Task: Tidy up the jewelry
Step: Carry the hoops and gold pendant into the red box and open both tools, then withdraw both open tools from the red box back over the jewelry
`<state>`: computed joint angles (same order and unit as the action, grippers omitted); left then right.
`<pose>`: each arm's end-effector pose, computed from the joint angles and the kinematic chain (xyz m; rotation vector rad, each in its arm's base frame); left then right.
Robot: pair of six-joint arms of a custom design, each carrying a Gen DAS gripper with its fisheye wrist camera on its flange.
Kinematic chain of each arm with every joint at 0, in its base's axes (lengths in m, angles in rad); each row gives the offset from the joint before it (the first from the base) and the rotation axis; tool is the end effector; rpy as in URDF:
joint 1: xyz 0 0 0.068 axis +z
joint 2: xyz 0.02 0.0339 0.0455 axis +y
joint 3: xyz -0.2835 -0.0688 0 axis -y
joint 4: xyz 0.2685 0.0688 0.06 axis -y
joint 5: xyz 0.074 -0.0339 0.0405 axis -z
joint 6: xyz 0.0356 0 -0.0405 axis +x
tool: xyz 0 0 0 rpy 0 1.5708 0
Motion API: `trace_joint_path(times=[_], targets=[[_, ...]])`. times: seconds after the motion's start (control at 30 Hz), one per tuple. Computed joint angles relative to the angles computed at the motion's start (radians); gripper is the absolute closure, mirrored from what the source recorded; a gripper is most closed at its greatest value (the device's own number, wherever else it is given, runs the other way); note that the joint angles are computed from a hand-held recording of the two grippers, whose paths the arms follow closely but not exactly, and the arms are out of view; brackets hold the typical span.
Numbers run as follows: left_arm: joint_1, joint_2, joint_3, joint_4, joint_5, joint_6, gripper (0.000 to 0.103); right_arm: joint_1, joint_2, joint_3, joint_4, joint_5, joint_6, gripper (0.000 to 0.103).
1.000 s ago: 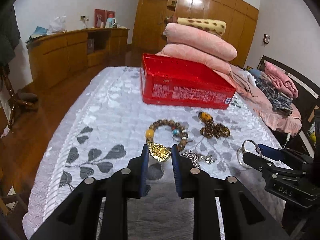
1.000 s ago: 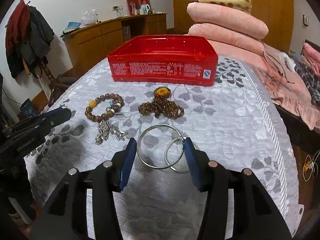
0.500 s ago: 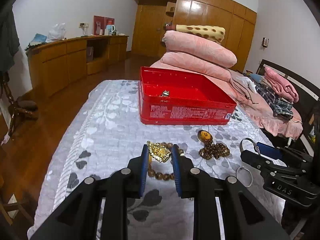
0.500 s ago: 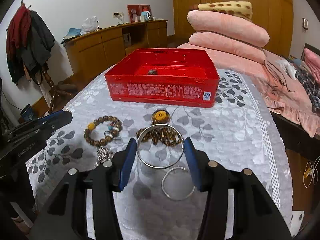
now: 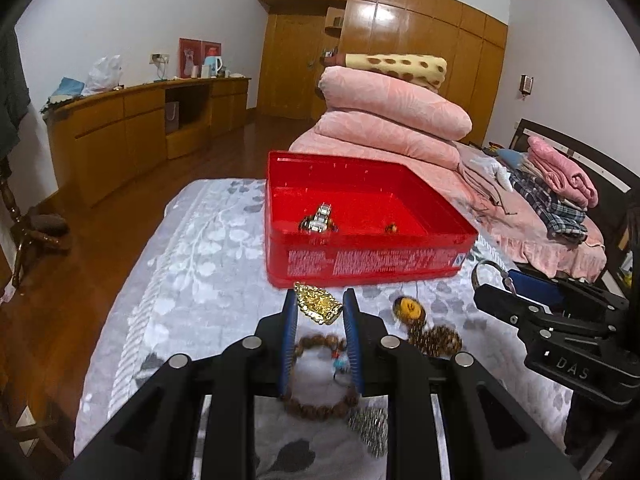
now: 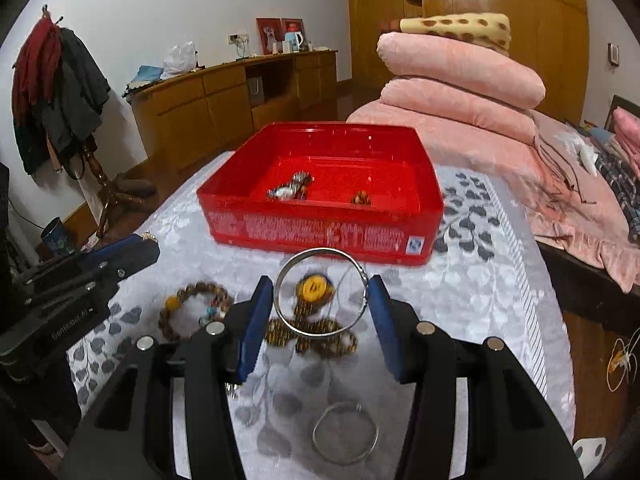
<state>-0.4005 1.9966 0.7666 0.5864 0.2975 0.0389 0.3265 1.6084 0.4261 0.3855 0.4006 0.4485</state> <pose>0.3365 -0.1538 0.0739 0.6479 2.1363 -0.5283 0.2531 0.0711 0.0947 0.3277 2.2673 -0.0775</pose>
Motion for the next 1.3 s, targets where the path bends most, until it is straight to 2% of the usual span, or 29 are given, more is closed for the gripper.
trace_joint_path(times=[0.4, 0.73, 1.03, 1.07, 1.1, 1.17, 1.2, 1.23, 1.3], targets=[[-0.043, 0.047, 0.193, -0.084, -0.034, -0.023, 0.08, -0.144, 0.061, 0.145, -0.034, -0.102, -0.11, 0.056], [-0.077, 0.214, 0.504, -0.251, -0.063, -0.038, 0.08, -0.267, 0.21, 0.328, -0.079, -0.19, -0.176, 0.056], [-0.09, 0.352, 0.7, -0.375, -0.073, -0.029, 0.08, -0.32, 0.326, 0.436, -0.097, -0.238, -0.19, 0.055], [-0.091, 0.362, 0.715, -0.386, -0.076, -0.032, 0.079, -0.322, 0.332, 0.44, -0.096, -0.236, -0.192, 0.052], [-0.094, 0.37, 0.726, -0.393, -0.079, -0.038, 0.078, -0.324, 0.341, 0.445, -0.093, -0.227, -0.192, 0.046], [-0.093, 0.377, 0.735, -0.403, -0.081, -0.037, 0.074, -0.327, 0.345, 0.443, -0.083, -0.214, -0.192, 0.045], [-0.091, 0.375, 0.73, -0.396, -0.085, -0.037, 0.069, -0.328, 0.345, 0.44, -0.081, -0.212, -0.191, 0.045], [-0.091, 0.373, 0.728, -0.392, -0.089, -0.04, 0.059, -0.329, 0.342, 0.433, -0.076, -0.213, -0.189, 0.045], [-0.088, 0.359, 0.709, -0.375, -0.088, -0.046, 0.051, -0.333, 0.325, 0.417, -0.068, -0.212, -0.183, 0.045]])
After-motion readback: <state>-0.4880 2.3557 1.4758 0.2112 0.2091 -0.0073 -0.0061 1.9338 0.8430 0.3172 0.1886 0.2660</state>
